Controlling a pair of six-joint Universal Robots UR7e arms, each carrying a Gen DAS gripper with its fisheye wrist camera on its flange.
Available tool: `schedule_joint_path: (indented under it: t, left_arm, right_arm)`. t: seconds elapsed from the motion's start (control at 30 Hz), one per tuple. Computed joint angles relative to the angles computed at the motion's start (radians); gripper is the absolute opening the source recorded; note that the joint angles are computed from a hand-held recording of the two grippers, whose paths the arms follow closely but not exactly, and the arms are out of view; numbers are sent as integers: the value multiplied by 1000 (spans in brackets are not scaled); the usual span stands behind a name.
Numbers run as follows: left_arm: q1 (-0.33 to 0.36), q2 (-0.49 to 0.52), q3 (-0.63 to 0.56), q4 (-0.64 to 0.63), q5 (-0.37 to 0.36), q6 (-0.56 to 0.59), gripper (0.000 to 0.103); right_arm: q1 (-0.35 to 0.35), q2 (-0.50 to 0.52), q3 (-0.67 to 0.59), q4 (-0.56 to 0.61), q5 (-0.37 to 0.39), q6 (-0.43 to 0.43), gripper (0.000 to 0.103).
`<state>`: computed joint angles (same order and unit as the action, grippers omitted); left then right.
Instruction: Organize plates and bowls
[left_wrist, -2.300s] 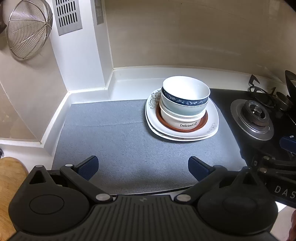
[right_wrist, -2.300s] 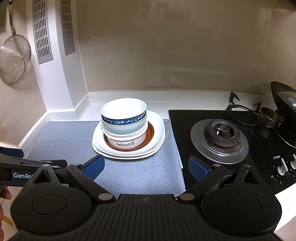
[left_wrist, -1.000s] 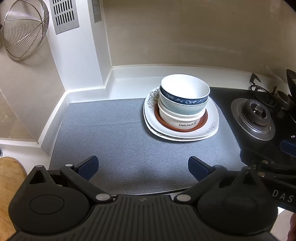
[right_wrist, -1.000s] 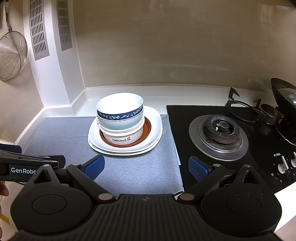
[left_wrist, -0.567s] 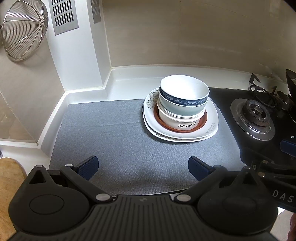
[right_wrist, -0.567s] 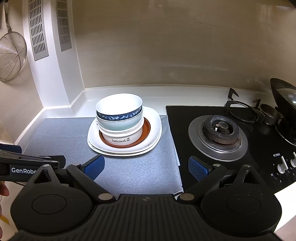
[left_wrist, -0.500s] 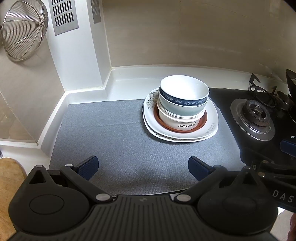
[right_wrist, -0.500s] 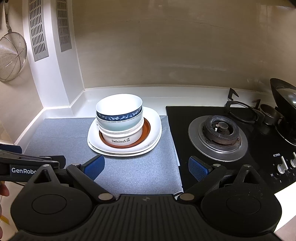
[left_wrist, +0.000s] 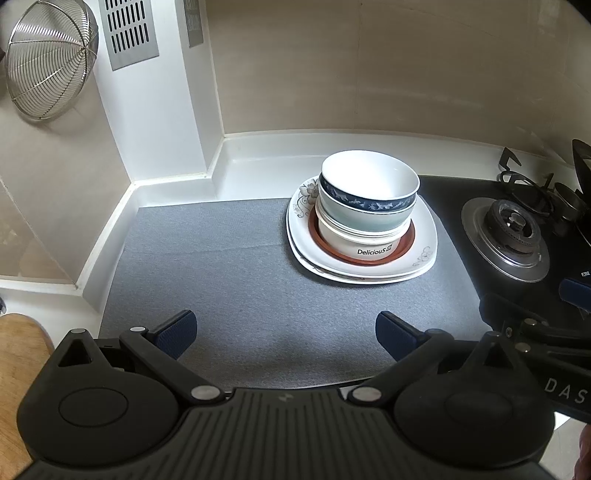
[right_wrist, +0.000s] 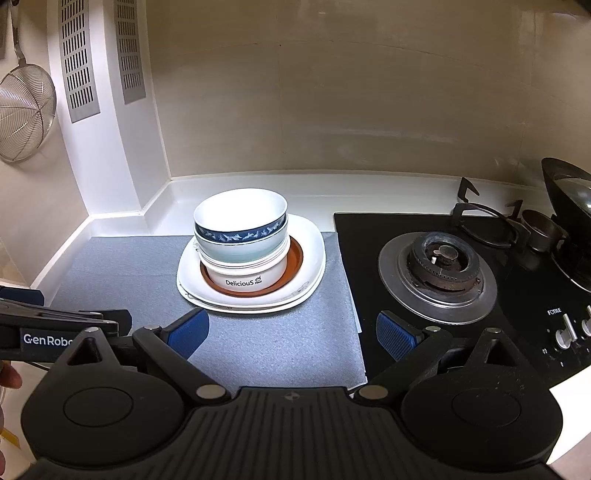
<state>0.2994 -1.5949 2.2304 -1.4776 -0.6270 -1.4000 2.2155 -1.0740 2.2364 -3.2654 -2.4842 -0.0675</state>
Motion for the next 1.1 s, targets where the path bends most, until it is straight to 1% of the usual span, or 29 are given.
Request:
schedule_joint_path:
  t: [0.6, 0.87, 1.1]
  left_arm:
    - [-1, 18, -10, 9, 14, -2, 103]
    - [12, 20, -18, 21, 14, 13, 103]
    - [20, 21, -17, 5, 9, 25, 103]
  right_arm:
    - [3, 0, 4, -24, -5, 1, 98]
    - [3, 1, 5, -25, -5, 2, 98]
    - [3, 1, 4, -21, -7, 6, 98]
